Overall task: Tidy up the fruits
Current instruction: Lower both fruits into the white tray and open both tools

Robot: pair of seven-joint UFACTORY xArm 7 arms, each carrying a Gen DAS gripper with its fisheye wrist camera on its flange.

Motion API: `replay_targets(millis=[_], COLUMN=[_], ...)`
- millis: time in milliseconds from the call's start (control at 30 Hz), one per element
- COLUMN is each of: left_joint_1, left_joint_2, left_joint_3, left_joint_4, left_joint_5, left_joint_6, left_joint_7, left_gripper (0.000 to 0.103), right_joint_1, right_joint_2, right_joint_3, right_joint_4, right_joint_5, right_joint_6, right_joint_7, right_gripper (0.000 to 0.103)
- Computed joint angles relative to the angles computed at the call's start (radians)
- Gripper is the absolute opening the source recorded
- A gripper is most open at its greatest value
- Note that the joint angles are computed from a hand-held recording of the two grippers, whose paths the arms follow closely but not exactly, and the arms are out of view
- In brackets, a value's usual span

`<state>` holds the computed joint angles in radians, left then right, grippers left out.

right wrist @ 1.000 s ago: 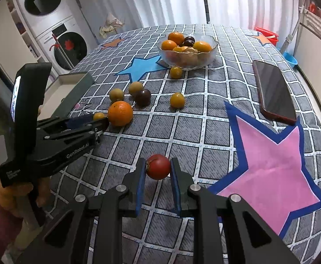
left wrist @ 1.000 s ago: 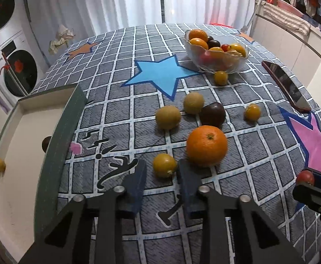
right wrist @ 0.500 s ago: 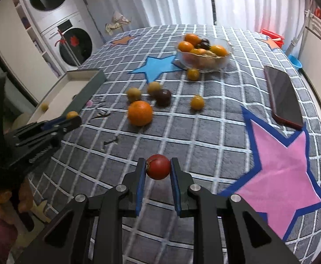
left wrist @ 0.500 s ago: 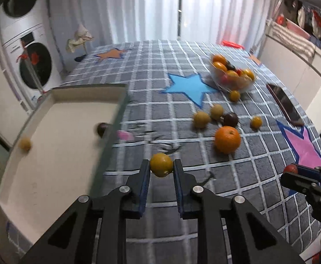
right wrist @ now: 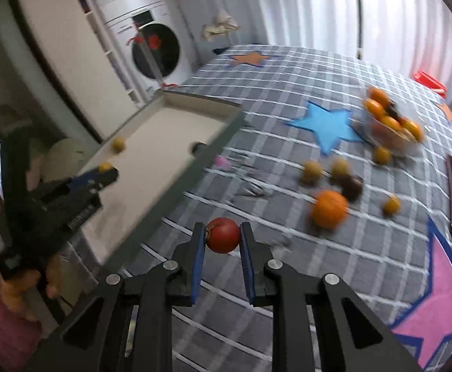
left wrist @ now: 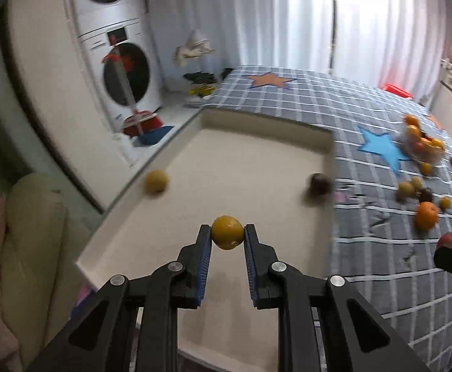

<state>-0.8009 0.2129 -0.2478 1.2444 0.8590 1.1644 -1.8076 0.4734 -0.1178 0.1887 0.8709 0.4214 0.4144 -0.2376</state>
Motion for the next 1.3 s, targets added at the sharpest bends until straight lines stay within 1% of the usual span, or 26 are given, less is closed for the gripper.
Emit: replay_targets(millis=[167, 367, 400, 467, 533, 567, 667, 767, 800, 833, 900, 933, 967, 1000, 1033, 1067, 1167, 1233, 1300], left_joint_1=[0.021, 0.046, 0.046, 0.047, 0.049, 0.049, 0.045, 0.031, 0.025, 0.017, -0.008, -0.036, -0.049, -0.048, -0.048, -0.051, -0.065, -0.081, -0.112], left_joint_2=[-0.032, -0.042, -0.039, -0.034, -0.033, -0.032, -0.020, -0.001, 0.005, 0.012, 0.030, 0.043, 0.057, 0.069, 0.082, 0.099, 0.151, 0.192, 0.216], left_joint_3=[0.000, -0.005, -0.006, -0.008, -0.007, -0.007, -0.005, -0.002, -0.001, 0.001, 0.006, 0.008, 0.008, 0.008, 0.011, 0.014, 0.031, 0.044, 0.062], left_joint_4=[-0.064, -0.104, -0.103, -0.102, -0.105, -0.105, -0.093, -0.062, -0.051, -0.037, -0.009, 0.010, 0.029, 0.048, 0.066, 0.086, 0.142, 0.188, 0.224], left_joint_5=[-0.003, -0.017, -0.016, -0.022, -0.028, -0.028, -0.035, -0.035, -0.028, -0.017, 0.027, 0.083, 0.110, 0.108, 0.103, 0.104, 0.093, 0.079, 0.090], left_joint_6=[-0.020, -0.066, -0.062, -0.061, -0.075, -0.078, -0.062, -0.016, -0.001, 0.016, 0.065, 0.115, 0.137, 0.130, 0.127, 0.127, 0.131, 0.152, 0.189], left_joint_7=[-0.036, -0.047, -0.049, -0.040, -0.038, -0.041, -0.043, -0.047, -0.049, -0.053, -0.080, -0.118, -0.117, -0.084, -0.055, -0.027, 0.054, 0.106, 0.120], left_gripper=[0.023, 0.023, 0.023, 0.023, 0.023, 0.023, 0.023, 0.023, 0.026, 0.057, 0.103, 0.103, 0.103, 0.103, 0.103, 0.103, 0.103, 0.103, 0.103], right_joint_1=[0.025, 0.046, 0.048, 0.045, 0.043, 0.038, 0.019, 0.006, 0.002, -0.004, -0.017, -0.026, -0.032, -0.040, -0.054, -0.068, -0.132, -0.166, -0.203], right_joint_2=[0.117, 0.239, 0.254, 0.272, 0.272, 0.263, 0.228, 0.195, 0.184, 0.170, 0.139, 0.114, 0.096, 0.075, 0.047, 0.035, -0.004, -0.008, 0.006], right_joint_3=[0.044, 0.080, 0.082, 0.088, 0.088, 0.088, 0.090, 0.075, 0.070, 0.062, 0.047, 0.037, 0.030, 0.021, 0.011, 0.007, 0.002, -0.010, -0.025], right_joint_4=[0.133, 0.258, 0.273, 0.291, 0.287, 0.274, 0.240, 0.208, 0.194, 0.177, 0.136, 0.103, 0.081, 0.056, 0.020, 0.002, -0.058, -0.082, -0.097], right_joint_5=[-0.028, -0.131, -0.144, -0.149, -0.156, -0.151, -0.109, -0.105, -0.104, -0.106, -0.113, -0.115, -0.112, -0.117, -0.152, -0.204, -0.413, -0.488, -0.553], right_joint_6=[0.007, 0.019, 0.025, 0.044, 0.043, 0.031, 0.014, 0.020, 0.022, 0.024, 0.020, 0.012, 0.005, -0.003, -0.015, -0.021, -0.027, -0.035, -0.050], right_joint_7=[0.030, 0.115, 0.126, 0.133, 0.147, 0.145, 0.117, 0.125, 0.127, 0.132, 0.147, 0.154, 0.153, 0.155, 0.178, 0.215, 0.358, 0.401, 0.438], right_gripper=[0.024, 0.024, 0.025, 0.034, 0.073, 0.079, 0.081, 0.087, 0.090, 0.093, 0.100, 0.103, 0.103, 0.103, 0.103, 0.103, 0.103, 0.103, 0.103])
